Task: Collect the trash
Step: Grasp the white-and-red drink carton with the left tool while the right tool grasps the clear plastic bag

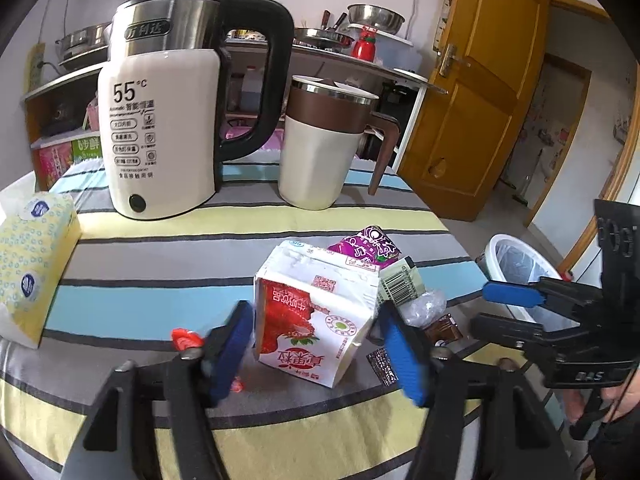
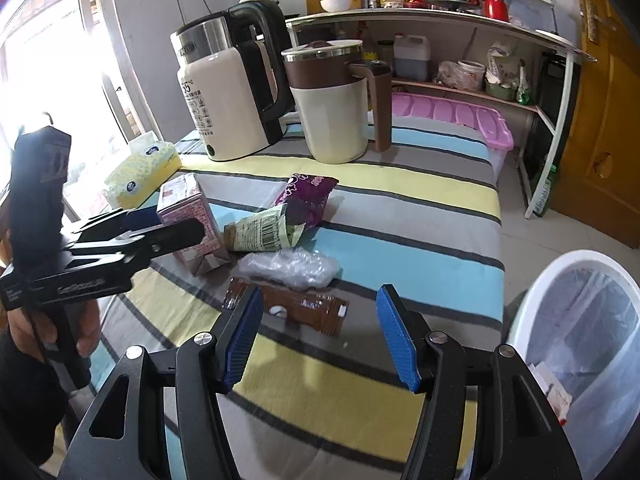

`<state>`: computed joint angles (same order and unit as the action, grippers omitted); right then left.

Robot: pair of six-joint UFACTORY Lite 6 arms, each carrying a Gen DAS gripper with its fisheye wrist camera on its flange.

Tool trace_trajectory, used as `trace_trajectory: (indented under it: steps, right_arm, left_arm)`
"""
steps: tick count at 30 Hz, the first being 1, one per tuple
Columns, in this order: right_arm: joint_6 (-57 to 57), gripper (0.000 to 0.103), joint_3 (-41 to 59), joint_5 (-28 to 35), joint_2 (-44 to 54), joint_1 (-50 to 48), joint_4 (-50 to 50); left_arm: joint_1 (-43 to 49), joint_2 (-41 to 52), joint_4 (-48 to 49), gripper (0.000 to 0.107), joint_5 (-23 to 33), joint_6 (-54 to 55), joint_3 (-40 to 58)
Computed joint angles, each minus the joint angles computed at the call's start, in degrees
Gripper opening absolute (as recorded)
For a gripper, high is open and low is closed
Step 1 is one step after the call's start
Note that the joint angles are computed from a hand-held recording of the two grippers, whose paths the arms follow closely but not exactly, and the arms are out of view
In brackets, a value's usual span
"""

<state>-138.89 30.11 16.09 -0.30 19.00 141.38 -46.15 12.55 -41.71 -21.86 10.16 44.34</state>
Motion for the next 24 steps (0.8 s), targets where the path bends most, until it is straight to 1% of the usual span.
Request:
trace_trajectory:
  steps: [6, 10, 13, 16, 20, 21, 22, 24]
  right_arm:
    - [1.8, 0.060, 4.6, 0.7, 5.7, 0.2, -3.4]
    - [4.5, 0.060, 7.8, 1.1, 9.0, 0.1, -7.4]
    - [6.7, 0.060, 10.4, 1.4, 11.8, 0.0, -10.4]
    - [6.1, 0.060, 12.8, 0.0, 14.4, 1.0, -10.2]
    - [10.3, 0.059, 13.7, 0.6, 15.6, 1.1, -14.4]
    - [11.1, 0.054, 13.6, 0.7, 15.6, 1.1, -15.2]
    - [11.3, 0.046, 13.6, 0.6, 15.6, 1.2, -15.4]
    - [10.6, 0.038, 12.9, 0.4, 14.9, 1.5, -14.6]
  left_arm:
    - [-1.0, -3.1, 0.4, 0.057, -2.1, -2.8, -3.6]
    - [-2.0, -4.9, 0.7, 0.057, -3.3, -4.4, -5.7]
    - [-2.1, -5.4, 1.1, 0.057, -3.4, -5.3, -6.4]
    - [-1.8, -5.4, 2.0, 0.057, -3.3, -6.2, -6.6]
    - [-1.9, -5.7, 1.7, 0.057, -3.4, -6.3, -7.1]
    - [-2.1, -5.8, 1.4, 0.057, -3.4, -6.1, -7.2]
    - [-2.0, -5.8, 1.5, 0.057, -3.4, -6.2, -7.1]
    - [-2.2, -5.9, 1.3, 0.057, -3.4, -6.1, -7.2]
